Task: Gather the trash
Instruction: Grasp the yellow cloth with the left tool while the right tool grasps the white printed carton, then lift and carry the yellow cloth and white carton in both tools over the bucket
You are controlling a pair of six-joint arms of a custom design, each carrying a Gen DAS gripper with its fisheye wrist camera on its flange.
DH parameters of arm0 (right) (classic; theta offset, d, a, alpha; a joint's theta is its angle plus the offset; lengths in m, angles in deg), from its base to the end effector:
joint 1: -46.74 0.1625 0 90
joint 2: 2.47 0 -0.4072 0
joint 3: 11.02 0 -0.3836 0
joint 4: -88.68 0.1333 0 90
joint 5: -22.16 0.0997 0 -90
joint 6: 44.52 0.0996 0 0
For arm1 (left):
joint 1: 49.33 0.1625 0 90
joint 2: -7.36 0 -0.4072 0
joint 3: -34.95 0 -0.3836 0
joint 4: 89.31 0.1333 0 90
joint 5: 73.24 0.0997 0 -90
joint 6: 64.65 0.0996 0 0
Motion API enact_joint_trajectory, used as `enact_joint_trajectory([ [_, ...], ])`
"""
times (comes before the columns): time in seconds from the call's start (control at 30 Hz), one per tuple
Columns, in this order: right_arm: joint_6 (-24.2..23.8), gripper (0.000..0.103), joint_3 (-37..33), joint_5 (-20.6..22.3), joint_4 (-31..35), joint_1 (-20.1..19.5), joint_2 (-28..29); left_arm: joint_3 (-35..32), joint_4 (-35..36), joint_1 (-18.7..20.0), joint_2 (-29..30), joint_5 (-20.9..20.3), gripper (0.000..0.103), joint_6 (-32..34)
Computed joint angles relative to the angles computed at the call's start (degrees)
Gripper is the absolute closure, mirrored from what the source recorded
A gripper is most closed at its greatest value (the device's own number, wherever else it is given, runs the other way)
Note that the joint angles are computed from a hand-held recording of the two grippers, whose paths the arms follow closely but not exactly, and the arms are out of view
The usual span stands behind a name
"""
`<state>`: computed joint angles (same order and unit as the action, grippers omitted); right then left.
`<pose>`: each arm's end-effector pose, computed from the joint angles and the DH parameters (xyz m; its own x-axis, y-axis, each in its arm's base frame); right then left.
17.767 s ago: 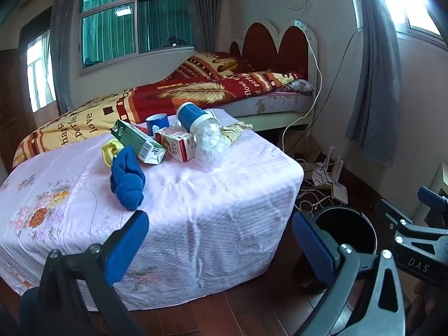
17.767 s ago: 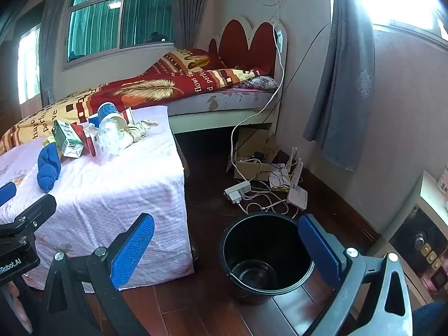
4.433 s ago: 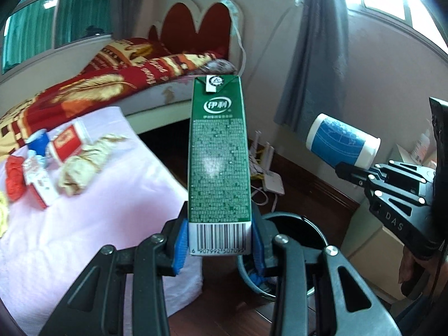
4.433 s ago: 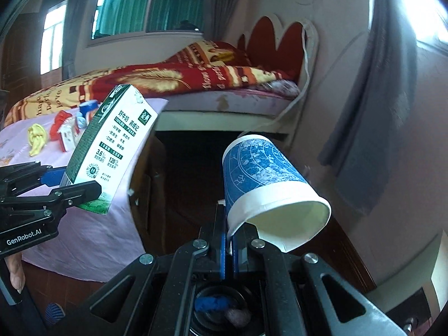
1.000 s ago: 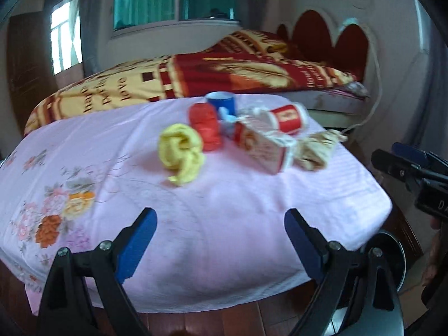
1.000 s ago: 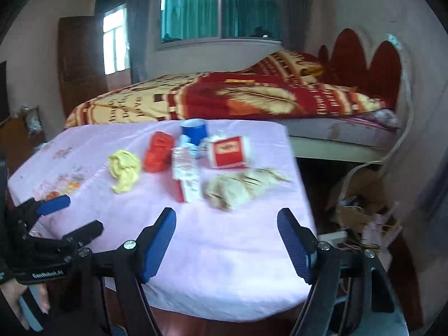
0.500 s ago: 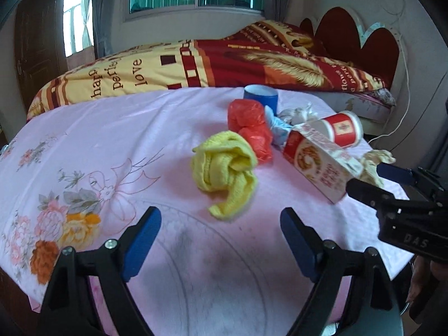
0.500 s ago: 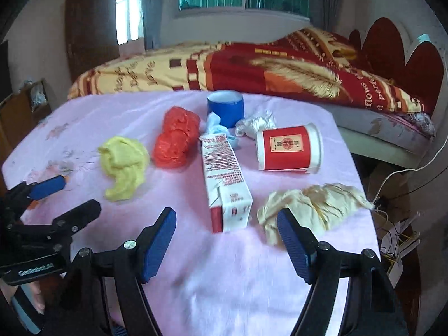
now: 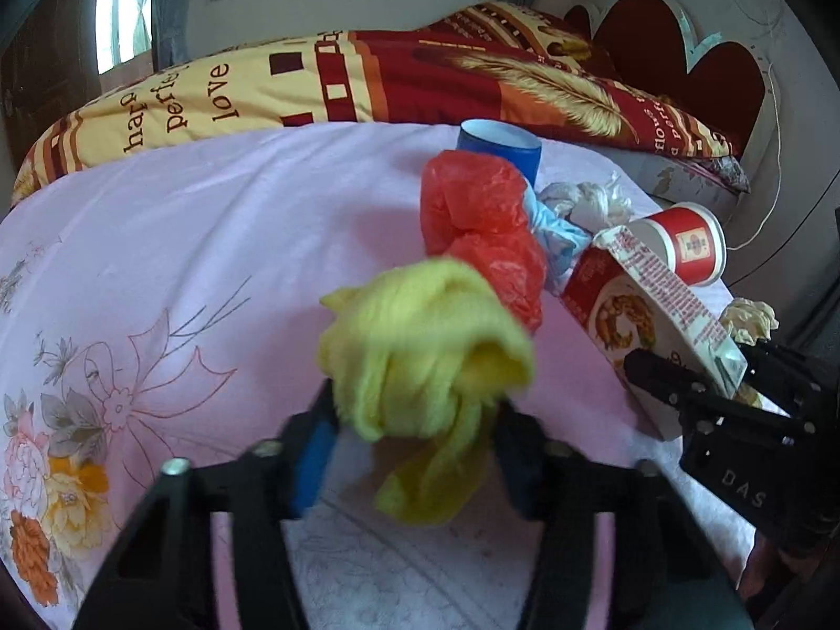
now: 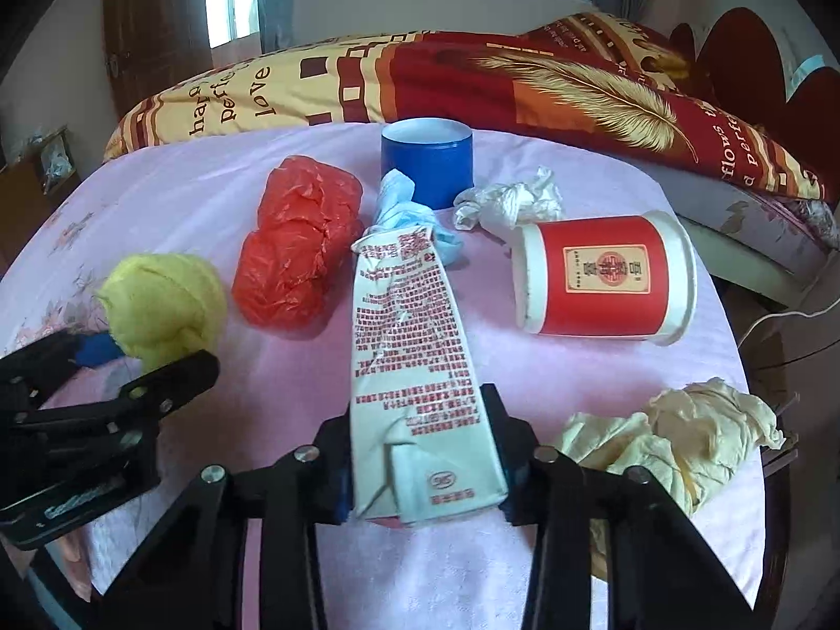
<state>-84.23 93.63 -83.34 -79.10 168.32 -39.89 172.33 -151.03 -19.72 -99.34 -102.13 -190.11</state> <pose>0.3985 -0.4446 -0.0199 -0.3223 -0.8912 0.3191 -0.9369 0.3485 0.0270 -0.0850 -0.3019 0.2466 -0.6050 -0.6662 -0.4360 0.0767 0.4962 -0.8648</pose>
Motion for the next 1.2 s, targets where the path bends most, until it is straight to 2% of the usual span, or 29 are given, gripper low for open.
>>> enact_joint_trajectory([
  [0.03,0.1,0.064,0.2,0.1,-0.1,0.0,-0.2,0.0,0.9,-0.7,0.0,-0.2,0.068,-0.8],
  [0.2,-0.3,0.064,3.0,1.4,-1.8,-0.3,-2.7,0.5,4.5,-5.6,0.7,-2.6,0.075,-5.0],
  [0.33,-1.8,0.064,6.9,2.6,-3.8,-0.5,-6.6,1.2,6.6,-11.2,0.9,-5.3,0.076,-9.6],
  [0.53,-3.8,0.064,12.2,4.1,-5.7,-1.6,-13.1,0.3,7.0,-17.0,4.7,-8.1,0.076,-12.3],
  [0.87,-5.6,0.064,17.3,3.4,-6.1,-5.5,-23.0,-2.2,-0.1,-19.1,13.0,-6.4,0.076,-8.1],
  [1.07,-4.8,0.064,19.1,2.7,-6.0,-9.3,-27.9,-3.9,-8.2,-17.8,18.4,-3.5,0.076,-0.6],
  [1.2,-5.1,0.064,19.8,1.8,-6.5,-11.4,-30.7,-4.1,-16.4,-16.4,21.7,-1.3,0.076,5.8],
])
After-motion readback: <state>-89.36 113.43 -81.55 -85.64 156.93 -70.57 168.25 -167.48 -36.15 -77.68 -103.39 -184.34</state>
